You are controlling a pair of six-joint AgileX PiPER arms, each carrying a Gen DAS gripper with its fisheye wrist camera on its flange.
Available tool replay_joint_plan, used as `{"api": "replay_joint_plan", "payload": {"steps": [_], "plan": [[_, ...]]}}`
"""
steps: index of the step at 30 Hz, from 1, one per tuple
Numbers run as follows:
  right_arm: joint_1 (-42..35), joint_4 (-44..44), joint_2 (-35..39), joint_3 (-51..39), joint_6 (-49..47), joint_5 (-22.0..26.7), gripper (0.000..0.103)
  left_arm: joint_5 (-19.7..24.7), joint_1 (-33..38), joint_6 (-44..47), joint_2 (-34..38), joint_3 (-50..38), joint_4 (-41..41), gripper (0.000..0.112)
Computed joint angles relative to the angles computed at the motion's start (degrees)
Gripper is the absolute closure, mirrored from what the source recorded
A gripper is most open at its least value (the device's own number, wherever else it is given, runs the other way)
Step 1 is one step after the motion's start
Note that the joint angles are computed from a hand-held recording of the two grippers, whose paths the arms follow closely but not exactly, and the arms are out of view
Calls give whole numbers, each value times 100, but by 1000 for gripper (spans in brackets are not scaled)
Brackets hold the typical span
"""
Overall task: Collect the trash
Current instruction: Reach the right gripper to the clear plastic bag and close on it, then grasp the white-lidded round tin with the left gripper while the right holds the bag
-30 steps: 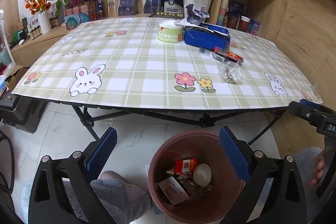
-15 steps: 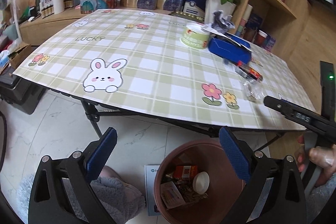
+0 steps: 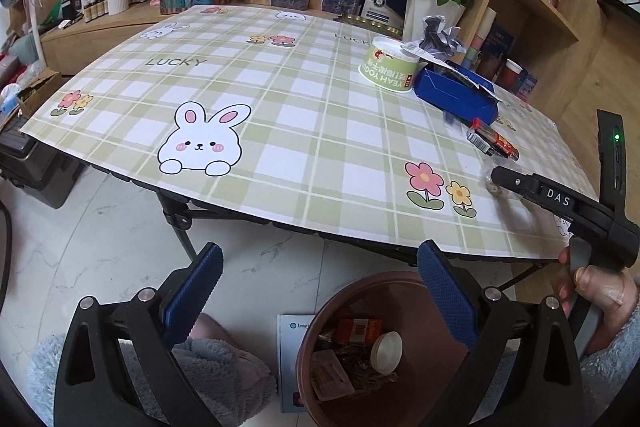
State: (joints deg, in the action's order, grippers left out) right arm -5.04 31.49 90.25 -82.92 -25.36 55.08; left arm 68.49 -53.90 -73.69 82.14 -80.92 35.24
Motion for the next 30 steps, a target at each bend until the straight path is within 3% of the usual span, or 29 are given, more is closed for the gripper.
{"api": "replay_joint_plan", "payload": {"steps": [2, 4, 7, 13, 15, 23, 30], "plan": [[-9, 57, 29, -35, -50, 24, 41, -4, 23, 31, 40, -32, -29, 17], [-31, 150, 89, -78, -140, 95, 54, -3, 46, 72, 87, -75, -59, 17], [-68, 229, 116, -112, -194, 140, 64, -5, 83, 164, 127, -133, -93, 17], [-383, 707, 15, -121, -477, 245, 75, -310, 319, 579, 196, -317, -388, 17], [-490, 811, -26, -107, -538, 263, 76, -617, 480, 875, 206, -400, -654, 17], [-862, 1149, -108, -25, -775, 375, 77, -546, 1045, 2010, 1113, -1975, -1047, 22], [-1134, 1422, -1, -64, -878, 513, 77, -257, 1922, 3892, 2391, -3903, -1719, 17]]}}
